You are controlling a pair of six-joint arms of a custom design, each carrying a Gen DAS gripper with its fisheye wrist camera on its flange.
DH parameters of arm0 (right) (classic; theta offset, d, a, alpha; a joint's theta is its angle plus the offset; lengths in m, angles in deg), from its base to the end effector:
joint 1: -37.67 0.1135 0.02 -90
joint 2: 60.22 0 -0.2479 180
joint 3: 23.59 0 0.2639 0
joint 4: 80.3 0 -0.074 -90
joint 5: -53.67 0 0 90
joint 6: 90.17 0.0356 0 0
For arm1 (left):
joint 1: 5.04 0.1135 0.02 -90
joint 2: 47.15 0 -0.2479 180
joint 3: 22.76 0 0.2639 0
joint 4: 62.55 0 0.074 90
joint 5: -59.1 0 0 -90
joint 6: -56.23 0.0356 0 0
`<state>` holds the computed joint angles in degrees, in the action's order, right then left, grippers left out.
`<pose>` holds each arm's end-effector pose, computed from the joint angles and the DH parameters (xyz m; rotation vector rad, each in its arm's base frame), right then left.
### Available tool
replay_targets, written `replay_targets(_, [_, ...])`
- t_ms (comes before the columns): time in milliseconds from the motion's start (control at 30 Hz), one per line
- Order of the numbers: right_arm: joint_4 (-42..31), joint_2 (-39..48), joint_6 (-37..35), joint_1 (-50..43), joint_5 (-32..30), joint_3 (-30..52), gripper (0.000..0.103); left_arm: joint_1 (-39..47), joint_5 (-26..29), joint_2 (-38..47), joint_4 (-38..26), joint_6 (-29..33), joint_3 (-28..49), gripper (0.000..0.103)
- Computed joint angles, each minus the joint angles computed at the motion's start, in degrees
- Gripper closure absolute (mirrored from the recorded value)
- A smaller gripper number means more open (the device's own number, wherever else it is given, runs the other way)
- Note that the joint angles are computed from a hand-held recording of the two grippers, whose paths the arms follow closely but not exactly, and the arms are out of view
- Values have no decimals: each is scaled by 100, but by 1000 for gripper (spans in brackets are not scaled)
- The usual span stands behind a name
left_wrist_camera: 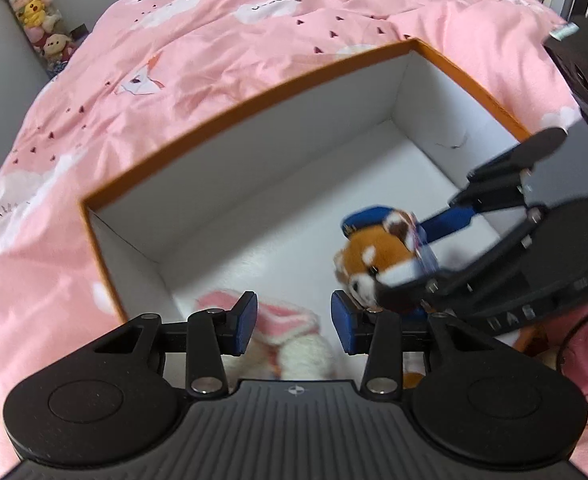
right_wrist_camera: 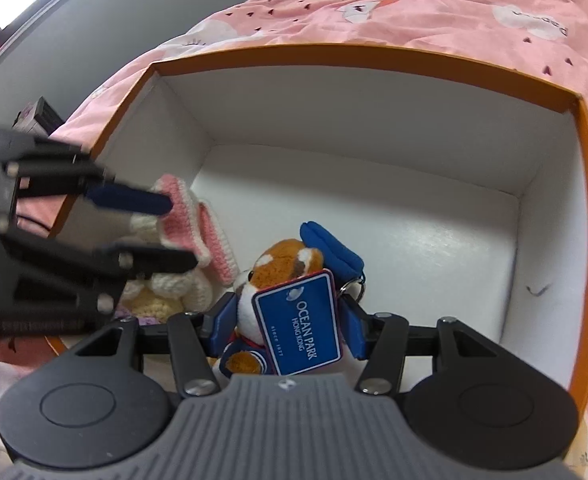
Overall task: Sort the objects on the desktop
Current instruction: 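Lower the bunny into the box and open the left tool, then lower the blue-hat bear into the box and open the right tool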
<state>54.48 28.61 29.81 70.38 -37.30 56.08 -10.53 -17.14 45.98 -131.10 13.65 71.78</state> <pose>0.2852 0.1839 0.2302 -0.0685 2.5819 0.4503 0.3372 -0.0409 0.2675 1.2540 2.3731 -0.1082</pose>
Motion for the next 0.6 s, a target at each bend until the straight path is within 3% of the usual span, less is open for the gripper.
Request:
replay_targets(167, [80, 102, -155, 64, -19, 77, 46, -149, -433, 479, -261, -28, 519, 55])
replay_targets(400, [177, 167, -178, 100, -47, 98, 46, -365, -967, 600, 27, 34, 492, 60])
replay_targets(467, [218, 164, -213, 96, -89, 81, 46, -407, -1045, 594, 11, 160, 491, 60])
replay_targets(533, [239, 178, -275, 103, -146, 95, 46, -396, -981, 627, -153, 392, 568, 70])
replay_targets(600, [233, 239, -339, 98, -188, 166, 46, -346, -819, 731, -395, 505, 731, 70])
